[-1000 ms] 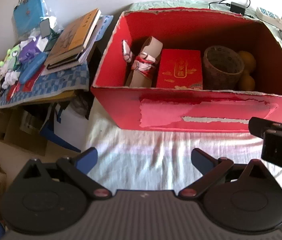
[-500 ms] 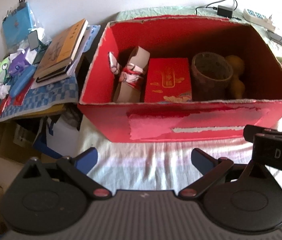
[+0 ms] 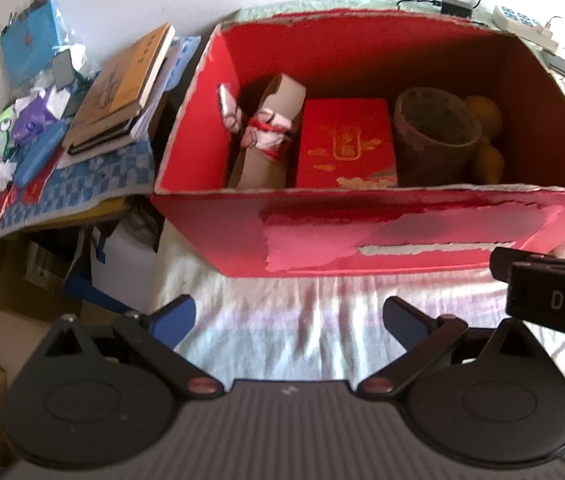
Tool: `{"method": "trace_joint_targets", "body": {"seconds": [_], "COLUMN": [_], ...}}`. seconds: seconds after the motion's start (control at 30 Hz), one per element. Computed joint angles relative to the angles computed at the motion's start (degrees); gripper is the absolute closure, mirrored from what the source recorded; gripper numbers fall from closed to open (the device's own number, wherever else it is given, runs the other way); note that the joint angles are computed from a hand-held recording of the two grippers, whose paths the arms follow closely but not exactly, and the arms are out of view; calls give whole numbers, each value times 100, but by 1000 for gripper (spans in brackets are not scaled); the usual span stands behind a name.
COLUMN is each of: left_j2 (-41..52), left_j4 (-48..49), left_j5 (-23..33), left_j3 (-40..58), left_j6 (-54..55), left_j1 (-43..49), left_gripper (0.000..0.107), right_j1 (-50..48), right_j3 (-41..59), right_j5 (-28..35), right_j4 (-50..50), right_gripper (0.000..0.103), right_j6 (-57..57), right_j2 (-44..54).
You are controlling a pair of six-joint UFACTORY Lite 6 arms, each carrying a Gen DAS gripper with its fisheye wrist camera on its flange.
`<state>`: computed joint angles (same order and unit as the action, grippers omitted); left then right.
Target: Organize objects
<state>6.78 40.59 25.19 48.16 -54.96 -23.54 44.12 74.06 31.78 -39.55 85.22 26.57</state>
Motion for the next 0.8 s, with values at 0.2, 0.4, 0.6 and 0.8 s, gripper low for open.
{"method": "trace_joint_targets", "body": {"seconds": [0.2, 0.4, 0.6, 0.8], "left_j2": [116, 301, 413, 507], "left_j4": [-81, -150, 41, 93], "left_j5": [25, 3, -33, 15], "left_j3": [73, 265, 365, 442], "left_j6": [-37, -33, -181, -164], "left_j1": [75, 13, -109, -130], "left_gripper": [7, 7, 7, 7], "right_j1": [-140, -274, -383, -451], "right_j3": [111, -31, -132, -223], "right_j5": [18, -96, -257, -406], "right_j4": [179, 242, 346, 461], "right_gripper": [24, 24, 24, 24], "right_j6": [-449, -560, -605, -653], "right_j2": [97, 31, 26, 10]}}
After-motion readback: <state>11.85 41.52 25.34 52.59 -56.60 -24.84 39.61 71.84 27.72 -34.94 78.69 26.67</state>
